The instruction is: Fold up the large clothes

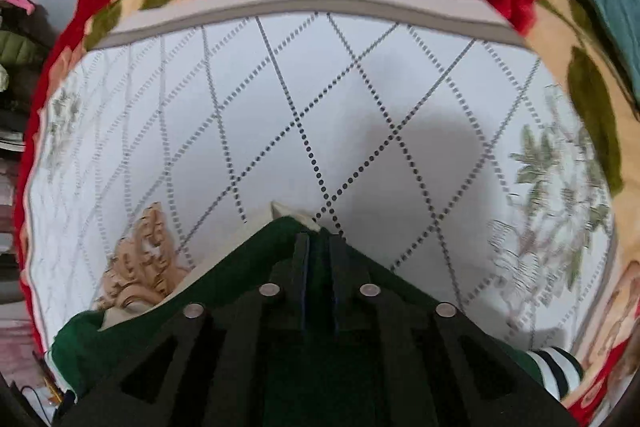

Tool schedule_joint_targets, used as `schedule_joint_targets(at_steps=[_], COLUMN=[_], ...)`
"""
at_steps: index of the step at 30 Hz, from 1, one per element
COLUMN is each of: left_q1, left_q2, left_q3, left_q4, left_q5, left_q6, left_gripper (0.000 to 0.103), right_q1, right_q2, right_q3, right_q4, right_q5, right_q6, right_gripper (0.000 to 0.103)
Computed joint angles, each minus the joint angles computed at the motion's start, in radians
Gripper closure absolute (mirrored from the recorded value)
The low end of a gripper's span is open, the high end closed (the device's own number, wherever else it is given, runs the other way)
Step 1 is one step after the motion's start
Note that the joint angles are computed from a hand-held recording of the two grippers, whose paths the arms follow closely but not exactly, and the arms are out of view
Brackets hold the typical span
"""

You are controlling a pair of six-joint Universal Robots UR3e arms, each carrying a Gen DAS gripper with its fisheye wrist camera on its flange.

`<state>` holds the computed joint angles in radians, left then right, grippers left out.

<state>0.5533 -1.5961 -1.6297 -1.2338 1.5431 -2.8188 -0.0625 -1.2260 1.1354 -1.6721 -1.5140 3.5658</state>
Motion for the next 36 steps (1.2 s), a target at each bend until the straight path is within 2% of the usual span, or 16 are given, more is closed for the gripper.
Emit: schedule_joint_targets(at_steps=[1, 3, 6, 10, 11, 12, 14, 15, 16, 19, 23, 25, 28, 31, 34, 36], left_q1=[0.036, 0.128, 0.138, 0.145, 0.148, 0.168, 0.170, 0.158, 0.152, 0.157, 0.143, 0.125, 0.103, 0.079, 0.061, 0.052], left_q2=[0.012, 0.009, -0.060, -0.238, -0.275, -0.274, -0.279, -0.272, -0.259, -0.252, -0.278, -0.342, -0.441, -0.535, -0.631, -0.701], left_q3=[0.010, 0.043, 0.039, 0.157, 0.182, 0.174, 0.176, 0.167, 0.154, 0.193, 0.239, 0.319, 0.425, 0.510, 0.625, 0.721], left_q4=[-0.007, -0.010, 0.070, 0.025, 0.012, 0.006, 0.001, 0.031, 0.066, 0.050, 0.075, 0.061, 0.059, 0.059, 0.022, -0.022], left_q5=[-0.003, -0.002, 0.029, -0.002, -0.017, -0.042, -0.078, -0.065, -0.065, -0.099, -0.123, -0.128, -0.134, -0.116, -0.105, -0.104], left_q6=[0.000, 0.018, -0.043, -0.092, -0.088, -0.058, -0.035, -0.030, -0.015, -0.010, 0.002, -0.012, -0.038, -0.046, -0.051, -0.044], left_gripper=[0.001, 0.001, 0.003, 0.004, 0.012, 0.034, 0.066, 0.091, 0.099, 0.099, 0.099, 0.099, 0.099, 0.099, 0.099, 0.099], right_q1=[-0.003, -0.003, 0.023, 0.073, 0.097, 0.118, 0.158, 0.179, 0.195, 0.253, 0.332, 0.355, 0.369, 0.371, 0.388, 0.390], right_q2=[-0.043, -0.115, -0.203, -0.263, -0.267, -0.263, -0.256, -0.250, -0.248, -0.215, -0.168, -0.159, -0.099, -0.002, 0.152, 0.255], right_q3=[0.010, 0.027, 0.040, 0.066, 0.083, 0.088, 0.136, 0.154, 0.178, 0.173, 0.127, 0.133, 0.079, -0.031, -0.240, -0.372], right_q4=[0.014, 0.038, 0.084, 0.122, 0.119, 0.119, 0.085, 0.070, 0.047, 0.018, -0.043, -0.111, -0.134, -0.101, 0.014, 0.105], right_q5=[0.005, 0.011, 0.004, 0.052, 0.056, 0.054, 0.077, 0.089, 0.097, 0.098, 0.040, 0.028, 0.038, 0.059, 0.025, 0.006], right_q6=[0.003, 0.013, 0.024, 0.069, 0.083, 0.099, 0.139, 0.165, 0.184, 0.238, 0.304, 0.329, 0.313, 0.294, 0.271, 0.258], right_gripper=[0.073, 0.067, 0.066, 0.066, 0.066, 0.066, 0.066, 0.066, 0.066, 0.066, 0.066, 0.066, 0.066, 0.066, 0.067, 0.072])
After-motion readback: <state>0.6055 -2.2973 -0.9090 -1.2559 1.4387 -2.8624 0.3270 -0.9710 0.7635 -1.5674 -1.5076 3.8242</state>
